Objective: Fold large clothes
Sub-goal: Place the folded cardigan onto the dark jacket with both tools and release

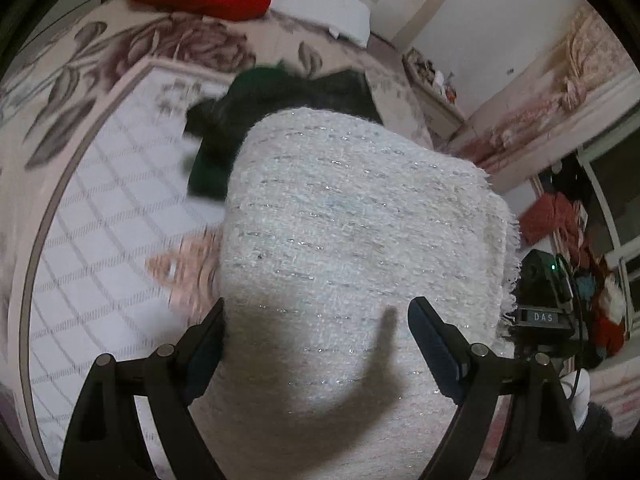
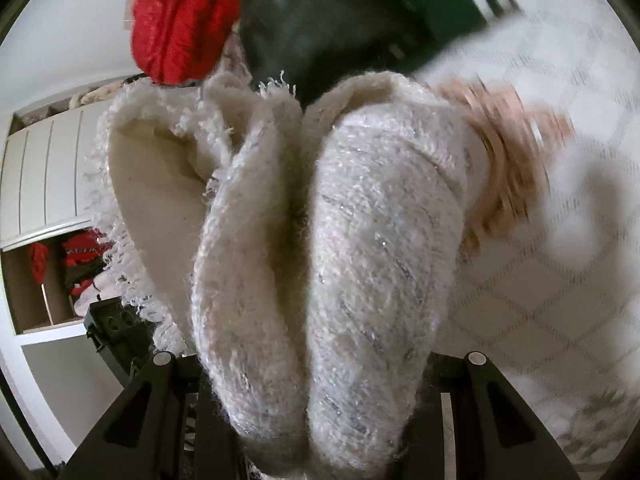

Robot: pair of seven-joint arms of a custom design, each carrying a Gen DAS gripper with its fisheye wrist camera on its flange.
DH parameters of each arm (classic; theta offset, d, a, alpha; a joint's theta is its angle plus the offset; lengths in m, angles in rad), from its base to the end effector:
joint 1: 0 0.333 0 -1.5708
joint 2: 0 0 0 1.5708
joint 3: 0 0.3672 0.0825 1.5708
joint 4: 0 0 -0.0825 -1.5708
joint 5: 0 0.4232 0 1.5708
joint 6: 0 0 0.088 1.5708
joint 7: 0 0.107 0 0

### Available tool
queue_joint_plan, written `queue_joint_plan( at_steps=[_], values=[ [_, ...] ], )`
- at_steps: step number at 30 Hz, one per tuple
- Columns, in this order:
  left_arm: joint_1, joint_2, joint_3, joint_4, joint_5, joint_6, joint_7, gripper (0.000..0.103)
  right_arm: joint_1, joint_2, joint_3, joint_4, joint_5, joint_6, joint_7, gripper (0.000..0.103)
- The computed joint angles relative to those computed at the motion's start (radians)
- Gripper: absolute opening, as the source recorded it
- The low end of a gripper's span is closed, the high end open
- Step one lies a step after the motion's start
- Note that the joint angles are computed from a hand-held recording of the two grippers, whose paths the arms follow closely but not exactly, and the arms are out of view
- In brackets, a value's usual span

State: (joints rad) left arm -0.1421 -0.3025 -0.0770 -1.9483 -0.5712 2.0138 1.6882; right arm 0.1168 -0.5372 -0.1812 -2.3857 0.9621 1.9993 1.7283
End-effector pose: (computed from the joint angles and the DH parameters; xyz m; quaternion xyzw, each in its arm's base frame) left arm 0.4985 -0.1504 0.6986 0.6063 -0.7301 0.3060 0.0756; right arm 0.4253 0.0098 0.5869 -0.4204 0.7717 0.3171 0.3567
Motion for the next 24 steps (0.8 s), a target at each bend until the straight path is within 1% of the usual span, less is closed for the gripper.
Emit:
queue_joint_plan(
  at_steps=[1,3,4,5,7,9,11,12,13,14,15,17,19,20,21,22,23,24],
  values=[
    [0.000,0.031,-0.003,0.034,0.001,0.011,-0.007,0.086,0.001,0.028,-0.014,0.041,-0.003,-0.015,-0.007,0.037],
    [0.002,0.125,-0.020,0.137,0.020,0.041,-0.020,0.086,-0.002,0.125,-0.048,0.154,0.005,-0.051,-0.047,0.037],
    [0.003,0.165,-0.030,0.180,0.034,0.054,-0.029,0.086,-0.009,0.166,-0.054,0.199,0.012,-0.066,-0.063,0.037],
    [0.005,0.233,-0.042,0.258,0.058,0.066,-0.046,0.086,-0.017,0.219,-0.061,0.255,0.024,-0.084,-0.084,0.037],
    [0.011,0.338,-0.060,0.375,0.090,0.080,-0.067,0.086,-0.037,0.343,-0.070,0.384,0.051,-0.122,-0.120,0.037],
    [0.020,0.447,-0.077,0.493,0.117,0.091,-0.089,0.086,-0.065,0.496,-0.075,0.543,0.088,-0.172,-0.153,0.037],
    [0.026,0.545,-0.094,0.595,0.149,0.101,-0.110,0.086,-0.100,0.600,-0.064,0.656,0.116,-0.210,-0.172,0.037],
    [0.027,0.605,-0.101,0.654,0.171,0.096,-0.119,0.086,-0.119,0.675,-0.056,0.731,0.133,-0.225,-0.179,0.037],
    [0.025,0.672,-0.106,0.723,0.201,0.078,-0.130,0.086,-0.131,0.738,-0.040,0.794,0.140,-0.228,-0.181,0.037],
    [0.027,0.712,-0.114,0.764,0.217,0.060,-0.137,0.086,-0.146,0.806,-0.027,0.864,0.136,-0.240,-0.180,0.037],
    [0.019,0.768,-0.114,0.821,0.255,0.034,-0.149,0.086,-0.161,0.849,-0.016,0.908,0.127,-0.249,-0.174,0.037],
    [0.010,0.831,-0.117,0.884,0.312,0.001,-0.160,0.086,-0.192,0.929,0.008,0.980,0.112,-0.281,-0.165,0.037],
    [0.015,0.858,-0.126,0.909,0.328,-0.002,-0.162,0.088,-0.215,0.969,0.031,1.021,0.097,-0.280,-0.158,0.042],
    [0.011,0.860,-0.127,0.918,0.342,-0.002,-0.166,0.088,-0.224,0.984,0.040,1.046,0.077,-0.290,-0.149,0.050],
    [0.009,0.858,-0.127,0.925,0.355,-0.009,-0.169,0.088,-0.229,0.993,0.048,1.067,0.049,-0.295,-0.144,0.055],
    [0.005,0.857,-0.127,0.933,0.368,-0.019,-0.173,0.088,-0.231,0.991,0.052,1.078,0.009,-0.296,-0.148,0.057],
    [0.001,0.838,-0.123,0.916,0.385,-0.012,-0.179,0.087,-0.226,0.994,0.054,1.106,-0.048,-0.304,-0.139,0.065],
    [-0.002,0.823,-0.119,0.900,0.400,0.004,-0.185,0.087,-0.224,0.988,0.070,1.124,-0.122,-0.292,-0.122,0.076]
  ],
)
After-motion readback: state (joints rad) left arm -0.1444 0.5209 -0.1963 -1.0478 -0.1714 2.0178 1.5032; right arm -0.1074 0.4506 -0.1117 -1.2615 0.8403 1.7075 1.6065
